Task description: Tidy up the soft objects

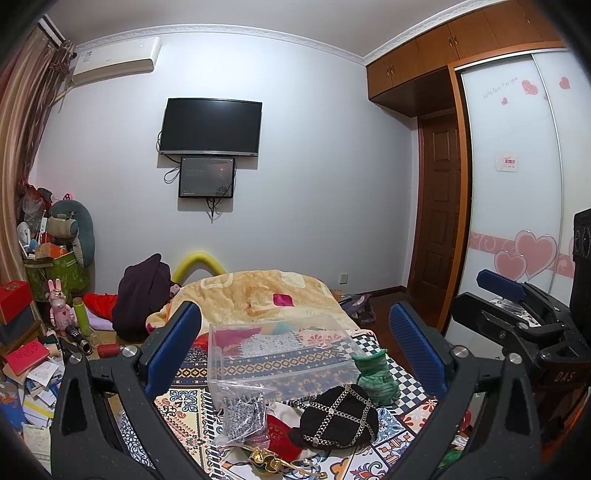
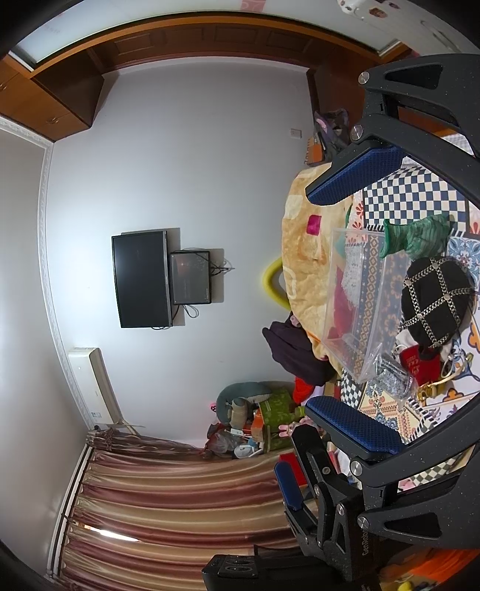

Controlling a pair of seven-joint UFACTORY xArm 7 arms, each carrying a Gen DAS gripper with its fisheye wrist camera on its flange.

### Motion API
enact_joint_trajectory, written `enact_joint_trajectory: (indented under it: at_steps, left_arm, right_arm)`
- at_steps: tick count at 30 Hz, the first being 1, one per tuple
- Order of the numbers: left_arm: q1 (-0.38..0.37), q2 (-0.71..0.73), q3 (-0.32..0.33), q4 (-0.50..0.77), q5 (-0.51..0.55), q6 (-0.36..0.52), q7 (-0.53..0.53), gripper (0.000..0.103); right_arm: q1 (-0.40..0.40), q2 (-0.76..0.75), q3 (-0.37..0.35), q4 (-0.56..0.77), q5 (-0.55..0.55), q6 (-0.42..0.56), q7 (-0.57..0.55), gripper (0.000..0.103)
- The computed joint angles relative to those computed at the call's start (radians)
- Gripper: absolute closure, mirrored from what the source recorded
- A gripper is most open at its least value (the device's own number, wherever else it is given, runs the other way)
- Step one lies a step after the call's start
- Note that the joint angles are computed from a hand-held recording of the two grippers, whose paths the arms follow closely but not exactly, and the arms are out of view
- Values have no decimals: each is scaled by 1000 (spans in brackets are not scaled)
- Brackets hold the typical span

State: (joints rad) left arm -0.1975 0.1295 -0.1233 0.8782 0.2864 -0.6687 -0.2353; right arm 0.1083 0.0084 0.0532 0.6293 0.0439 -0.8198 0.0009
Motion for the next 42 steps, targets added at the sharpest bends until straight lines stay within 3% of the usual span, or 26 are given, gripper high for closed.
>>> enact_joint_trajectory:
  at_steps: [13,27,29,32,37,39,41,42]
  left_arm:
    - [2,14,-1,18,2,39,-4,0]
    - [15,228,-24,211,-88,338,44,0]
    - [45,266,-50,241,-92,370,46,0]
    - [139,319,-138,284,-72,426,36,0]
    - [203,381,-205,331,-101,481,55,0]
    - [214,400,-222,347,-117,494,67,3]
    - [250,418,-266,360,-124,522,88,17]
    - [260,432,-280,373,-130,534,102,19]
  right_arm:
    - [-5,20,-3,10,-4,21,8,0]
    - [-38,171,-33,113,45,207,32,0]
    - [-47,191,-36,127,41,237,47,0]
    - [-63,206,-37,140,23,280,73,0]
    - [-90,237,-38,161,-3,341,107,0]
    - [-129,247,-20,169,-55,362,155,5]
    - [-199,259,20,183,-150,394,236,18]
    - [-208,262,32,195,-170,414,260,21]
